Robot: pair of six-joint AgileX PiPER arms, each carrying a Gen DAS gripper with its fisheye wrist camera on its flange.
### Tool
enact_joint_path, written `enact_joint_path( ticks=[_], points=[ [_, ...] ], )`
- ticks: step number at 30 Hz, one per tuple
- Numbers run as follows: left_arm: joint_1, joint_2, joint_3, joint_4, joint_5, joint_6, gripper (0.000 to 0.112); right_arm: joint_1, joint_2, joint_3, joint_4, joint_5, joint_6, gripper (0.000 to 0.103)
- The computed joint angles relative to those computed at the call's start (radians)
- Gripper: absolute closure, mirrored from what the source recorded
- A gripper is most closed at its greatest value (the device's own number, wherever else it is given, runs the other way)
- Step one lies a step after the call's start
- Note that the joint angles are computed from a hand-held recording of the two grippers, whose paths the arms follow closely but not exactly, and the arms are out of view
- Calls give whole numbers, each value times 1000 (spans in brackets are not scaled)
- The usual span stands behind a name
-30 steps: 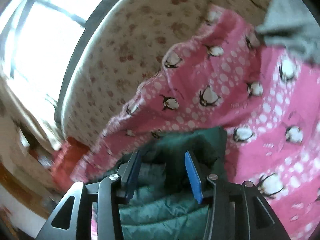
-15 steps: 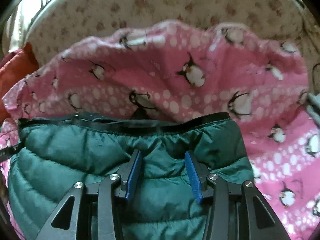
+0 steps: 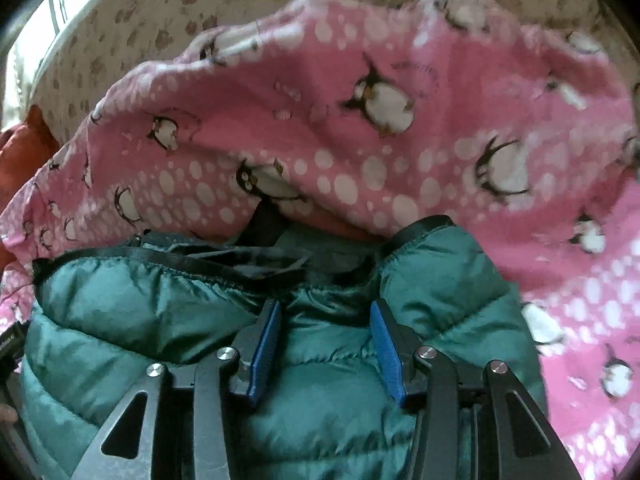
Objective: Fold large clothes
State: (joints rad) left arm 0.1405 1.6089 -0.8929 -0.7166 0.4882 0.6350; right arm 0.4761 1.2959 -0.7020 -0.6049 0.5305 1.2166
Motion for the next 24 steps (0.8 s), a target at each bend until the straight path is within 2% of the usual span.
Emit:
enact_joint_path(
  ticks=[3,5,7,12,16,18,20,24],
  points=[
    [-2,-1,4,-3,-12,5,12,117,-123,5,-80,20,131,60],
    [-8,-4,9,8,-25,-10,12,222,-136,-42,-103,93,164,60],
    [-17,-2,0,27,-32,-33,12,320,-98,-109,-112,147,159,60],
    [-18,-11,7,33,-34,-38,12,386,82,-239,-114,150,117,60],
    [-13,-3,4,12,-30,-25,12,345,233,-304,-115,115,128,58],
    [-13,1,3,4,-31,-20,12,292,280,-296,-71,50,107,55],
    [-15,5,4,-2,-36,-15,12,283,281,-256,-116,-5,178,55],
    [-16,1,12,-14,-47,4,11,286,279,-231,-148,-30,232,55]
  ],
)
